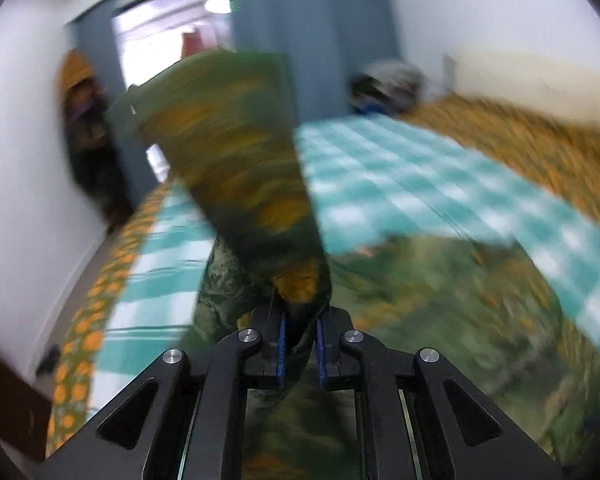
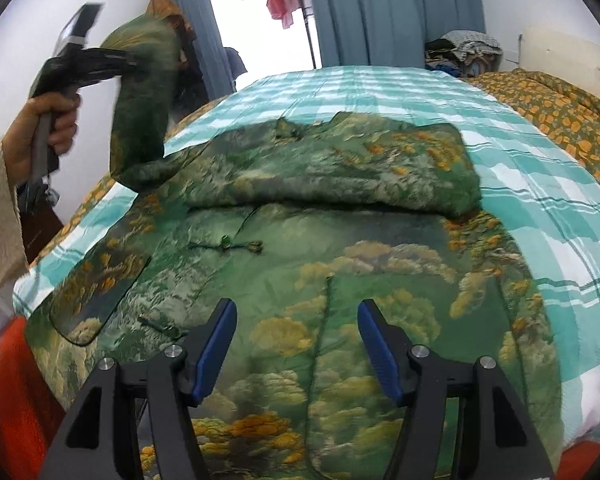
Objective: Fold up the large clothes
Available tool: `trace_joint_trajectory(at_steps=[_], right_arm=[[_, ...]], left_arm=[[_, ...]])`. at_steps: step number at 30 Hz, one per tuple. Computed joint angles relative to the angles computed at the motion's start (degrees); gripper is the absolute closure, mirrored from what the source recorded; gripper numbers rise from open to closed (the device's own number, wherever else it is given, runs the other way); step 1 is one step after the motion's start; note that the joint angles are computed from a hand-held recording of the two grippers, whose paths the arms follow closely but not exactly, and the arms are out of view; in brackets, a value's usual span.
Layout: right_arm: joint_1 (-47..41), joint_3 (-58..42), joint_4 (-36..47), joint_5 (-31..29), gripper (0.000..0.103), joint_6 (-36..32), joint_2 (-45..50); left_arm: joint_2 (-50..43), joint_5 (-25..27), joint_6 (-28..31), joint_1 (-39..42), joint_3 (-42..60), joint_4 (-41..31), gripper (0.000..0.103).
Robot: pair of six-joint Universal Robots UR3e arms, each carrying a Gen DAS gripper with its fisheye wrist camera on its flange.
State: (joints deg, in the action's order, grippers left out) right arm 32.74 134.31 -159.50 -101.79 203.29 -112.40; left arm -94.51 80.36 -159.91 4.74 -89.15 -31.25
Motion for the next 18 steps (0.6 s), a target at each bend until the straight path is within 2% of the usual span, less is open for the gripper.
trace_joint_trajectory(at_steps=[2,3,4,6,8,10,11,13,15,18], right_arm=[[-2.22,1.52,1.03,0.88,0.039,-0.18,-2.88],[-3.28,2.09,1.52,1.42,0.039,-0.35,-4.08],[-4.54,2.79,2.16,2.04,0.039,-0.55,-5.49],[-6.71,4.09,3.17,3.15,0.039,-1.07,-7.88],[-8.98,5.23,4.40,4.39,0.039,-1.51,-10.40],[-10.77,6.18,5.18,5.29,0.039,-2.01,-12.36],[-11.52,5.95,5.96,5.64,0.039,-2.06,-12.72],[-13.70,4.64,7.16,7.59,0.039,-2.10,-12.66],[-16.75,1.39,6.39,12.05,0.039,-3.03,-9.91],[-16.87,-7.36,2.23,14.46,0.039,-5.06,0.65]], left_arm=[[-3.80,2.66,1.15,-5.17,0.05,-1.26,0.080],[-5.18,3.40,1.41,-7.06,-0.63,-2.16,0.062],[-6.22,4.09,1.35,-8.52,-1.70,-3.07,0.038],[-4.85,5.84,0.93,-10.36,-6.50,-2.73,0.023],[-2.14,5.84,2.02,-9.93,-11.41,-2.82,0.023],[2.31,3.44,3.86,-6.91,-14.94,-5.56,0.023],[4.06,2.39,3.70,-6.17,-14.91,-7.77,0.022],[9.86,-2.88,5.22,-0.24,-15.21,-14.95,0.016],[12.26,-8.73,5.81,5.26,-15.63,-17.46,0.014],[12.92,-12.88,3.11,10.58,-13.47,-19.61,0.014]])
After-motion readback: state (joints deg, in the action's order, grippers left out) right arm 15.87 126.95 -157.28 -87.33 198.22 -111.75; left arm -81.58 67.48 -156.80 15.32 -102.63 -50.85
